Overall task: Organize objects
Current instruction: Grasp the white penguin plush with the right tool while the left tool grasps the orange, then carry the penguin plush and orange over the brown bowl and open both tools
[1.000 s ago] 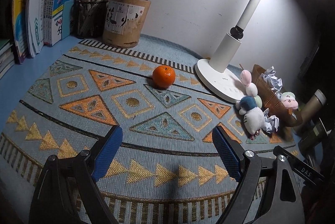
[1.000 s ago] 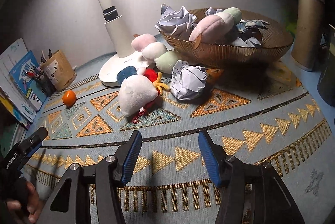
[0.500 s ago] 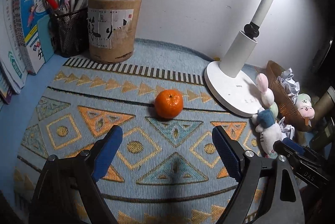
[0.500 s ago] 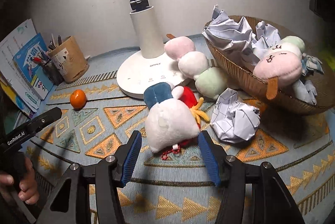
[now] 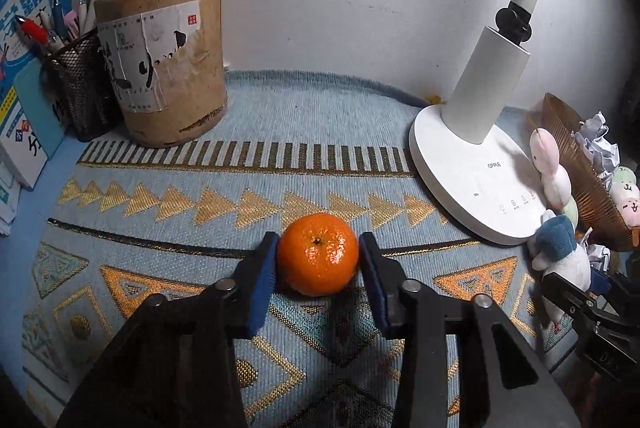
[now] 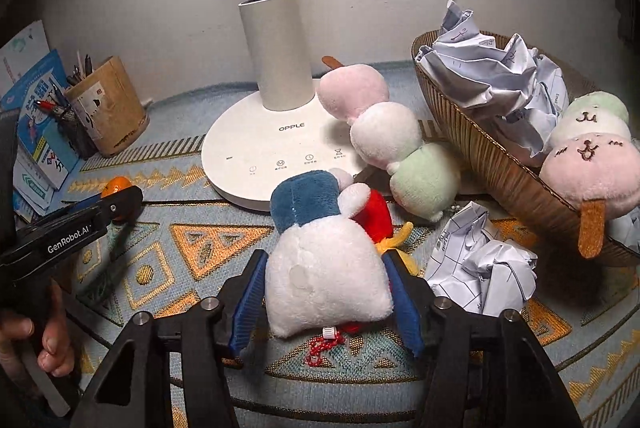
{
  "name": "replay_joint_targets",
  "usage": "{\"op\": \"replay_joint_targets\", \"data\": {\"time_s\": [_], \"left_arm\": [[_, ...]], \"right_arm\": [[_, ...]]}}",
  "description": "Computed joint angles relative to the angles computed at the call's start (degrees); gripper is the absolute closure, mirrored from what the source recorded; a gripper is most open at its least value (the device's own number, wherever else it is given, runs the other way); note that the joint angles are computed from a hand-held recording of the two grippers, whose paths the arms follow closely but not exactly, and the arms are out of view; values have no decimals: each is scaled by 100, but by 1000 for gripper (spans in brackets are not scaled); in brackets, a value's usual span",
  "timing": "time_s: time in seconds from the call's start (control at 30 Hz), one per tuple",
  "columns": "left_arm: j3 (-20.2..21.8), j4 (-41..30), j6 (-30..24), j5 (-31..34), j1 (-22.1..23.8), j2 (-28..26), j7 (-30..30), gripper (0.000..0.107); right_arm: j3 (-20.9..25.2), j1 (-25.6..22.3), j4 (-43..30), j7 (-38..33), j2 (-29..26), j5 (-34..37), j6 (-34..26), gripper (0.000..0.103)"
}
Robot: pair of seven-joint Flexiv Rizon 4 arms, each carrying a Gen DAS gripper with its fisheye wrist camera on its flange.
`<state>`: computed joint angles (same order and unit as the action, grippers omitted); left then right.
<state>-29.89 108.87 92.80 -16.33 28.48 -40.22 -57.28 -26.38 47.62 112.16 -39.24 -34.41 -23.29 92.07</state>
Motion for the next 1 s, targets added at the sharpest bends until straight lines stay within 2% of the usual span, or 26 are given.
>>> {"op": "replay_joint_targets", "data": {"time_s": [0.07,0.17,0.3,0.37,0.43,0.5,0.53,0.63,0.7,0.77,0.8,0.87,1.0], "left_arm": [[-208,115,130,37,186,-1,29,72],[-508,423,226,242,496,144,51,72],[-1555,1204,356,572,1530,389,-2,72],[-1987,1558,425,812,1979,478,-102,72],[-2356,1831,465,1020,2347,497,-240,72],[-2636,2018,493,1231,2616,407,-350,72],[-2729,2131,527,1328,2701,392,-430,72],[-2765,2281,636,1614,2704,267,-602,72],[-2515,2282,671,1765,2477,302,-700,72],[-2252,2278,673,1885,2265,388,-813,72],[-2194,2267,670,1939,2231,370,-844,72],[-2179,2253,682,2014,2236,342,-894,72],[-2236,2277,799,2259,2332,239,-946,72]], "right_arm": [[-538,509,177,83,-6,-36,125,51],[-1012,1136,519,8,127,119,324,51],[-1398,1890,1120,-235,424,439,586,51],[-1718,2344,1506,-326,537,694,754,51],[-1885,2591,1880,-414,661,986,963,51],[-1880,2604,2157,-510,751,1248,1159,50],[-1733,2452,2243,-582,831,1305,1214,50],[-747,1457,2269,-817,1101,1195,1168,50],[-114,852,2292,-1013,1219,1116,1222,48],[107,690,2336,-1087,1295,1239,1199,45],[140,688,2374,-1101,1331,1350,1200,38],[42,867,2444,-1165,1373,1595,1217,37],[-681,1758,2481,-1419,1320,1997,1011,37]]}}
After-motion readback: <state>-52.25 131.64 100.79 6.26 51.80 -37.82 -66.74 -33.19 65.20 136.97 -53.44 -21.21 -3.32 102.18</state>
